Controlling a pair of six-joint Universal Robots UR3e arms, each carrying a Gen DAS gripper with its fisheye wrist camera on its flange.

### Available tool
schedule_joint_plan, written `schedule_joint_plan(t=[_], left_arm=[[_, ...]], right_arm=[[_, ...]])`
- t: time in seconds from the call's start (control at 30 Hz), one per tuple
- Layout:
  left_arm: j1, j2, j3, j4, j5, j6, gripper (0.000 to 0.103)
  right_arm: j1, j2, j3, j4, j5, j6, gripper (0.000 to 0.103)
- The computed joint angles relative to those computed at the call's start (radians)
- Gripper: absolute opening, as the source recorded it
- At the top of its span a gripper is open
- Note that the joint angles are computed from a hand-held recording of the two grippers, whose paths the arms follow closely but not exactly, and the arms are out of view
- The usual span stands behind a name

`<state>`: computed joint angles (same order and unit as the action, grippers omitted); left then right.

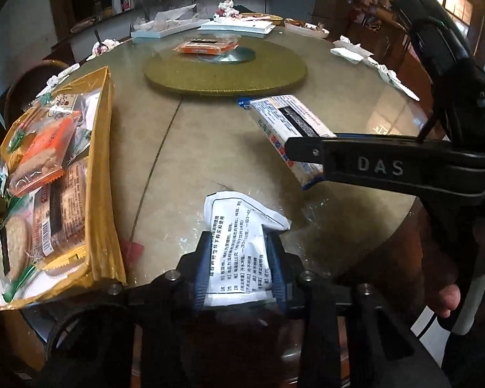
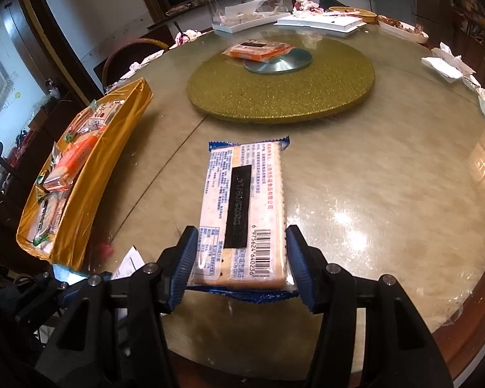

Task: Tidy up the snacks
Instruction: 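Carry the biscuit pack and leaflet over the box and release both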

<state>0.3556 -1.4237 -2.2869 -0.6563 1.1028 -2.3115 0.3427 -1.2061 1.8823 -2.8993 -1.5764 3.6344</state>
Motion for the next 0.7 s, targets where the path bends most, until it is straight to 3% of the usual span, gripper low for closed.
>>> schedule_joint_plan(t=[0.17,0.33,0.57,0.7], left_arm=[[0.046,0.009,0.020,-0.085,-0.057,0.027,0.025],[0.140,0.062,0.057,-0.275,-0.178,0.075,0.024],[0.322,0.198,0.186,-0.662,-0.335,0.185,0.024],[0.400,0.206,0.272,-0.760,-0.369,0.211,0.024]], right_arm=[[0.001,0.003,-0.001,-0.004,-0.004,-0.001,0.057],[0.020,0.023,-0.012,-0.031,-0.030,0.016,0.056],[0.055,-0.019,-0.057,-0.062,0.004,0.008,0.055],[0.096,-0.004,-0.162,-0.049,0.028,-0.017,0.055]])
